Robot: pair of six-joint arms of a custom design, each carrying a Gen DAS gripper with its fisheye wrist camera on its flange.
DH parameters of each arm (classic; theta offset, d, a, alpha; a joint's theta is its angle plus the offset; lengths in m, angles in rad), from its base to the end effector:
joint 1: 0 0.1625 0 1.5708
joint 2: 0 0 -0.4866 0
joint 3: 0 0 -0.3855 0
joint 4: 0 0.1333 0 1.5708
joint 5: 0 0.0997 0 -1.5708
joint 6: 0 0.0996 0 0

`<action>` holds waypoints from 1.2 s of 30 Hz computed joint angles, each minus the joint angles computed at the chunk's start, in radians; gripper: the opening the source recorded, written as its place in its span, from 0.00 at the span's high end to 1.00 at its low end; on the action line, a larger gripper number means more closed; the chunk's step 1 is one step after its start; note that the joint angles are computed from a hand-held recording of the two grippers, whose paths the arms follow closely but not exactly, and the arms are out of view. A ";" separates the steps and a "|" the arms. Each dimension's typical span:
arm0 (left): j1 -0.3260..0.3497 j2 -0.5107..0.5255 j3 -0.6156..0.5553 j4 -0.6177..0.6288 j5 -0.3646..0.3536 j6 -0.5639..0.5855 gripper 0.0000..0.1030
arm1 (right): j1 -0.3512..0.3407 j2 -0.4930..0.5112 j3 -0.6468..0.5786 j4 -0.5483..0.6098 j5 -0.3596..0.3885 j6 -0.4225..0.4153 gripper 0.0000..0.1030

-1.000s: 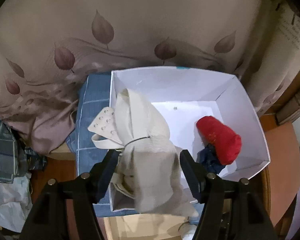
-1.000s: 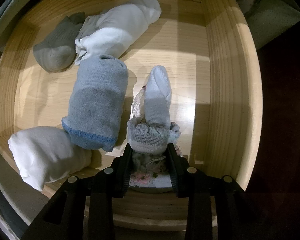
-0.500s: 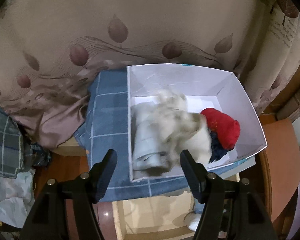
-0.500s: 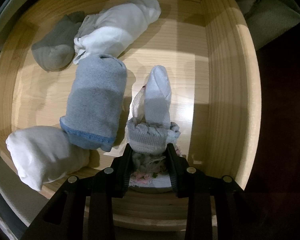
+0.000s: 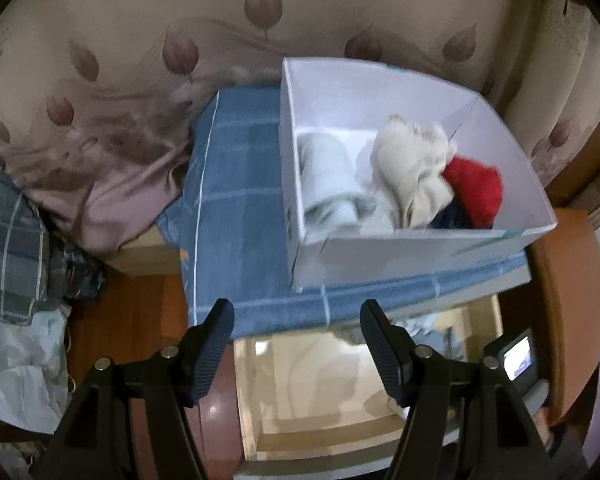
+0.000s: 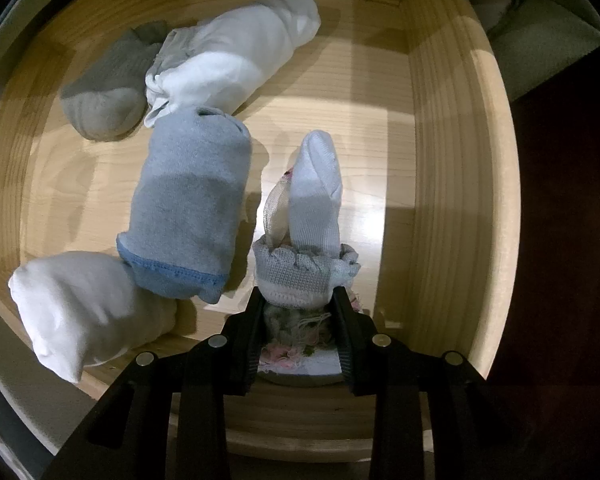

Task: Take underwear out of drawer
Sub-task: 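Move the left tool back over the open drawer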

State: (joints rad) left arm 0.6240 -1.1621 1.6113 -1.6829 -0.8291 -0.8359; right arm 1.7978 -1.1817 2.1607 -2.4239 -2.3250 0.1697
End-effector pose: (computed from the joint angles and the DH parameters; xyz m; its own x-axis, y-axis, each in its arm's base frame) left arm -0.3782 -0.5195 0.3393 -0.7355 0.0797 -0.6728 0.3284 0.9105 -0.2512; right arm 0.1736 -0.4622 0.2083 -0.7186 -0.0810 0.6907 -0.1034 0.9946 0.0090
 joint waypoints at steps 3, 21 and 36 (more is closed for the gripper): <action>0.004 -0.013 0.050 0.001 -0.015 -0.022 0.35 | -0.001 0.001 -0.001 0.002 -0.001 -0.001 0.71; -0.034 -0.019 0.319 -0.129 -0.033 -0.166 0.35 | 0.013 0.025 0.003 -0.015 -0.024 -0.010 0.74; -0.061 -0.002 0.435 -0.209 -0.043 -0.273 0.35 | 0.024 0.000 0.068 -0.157 -0.019 -0.066 0.81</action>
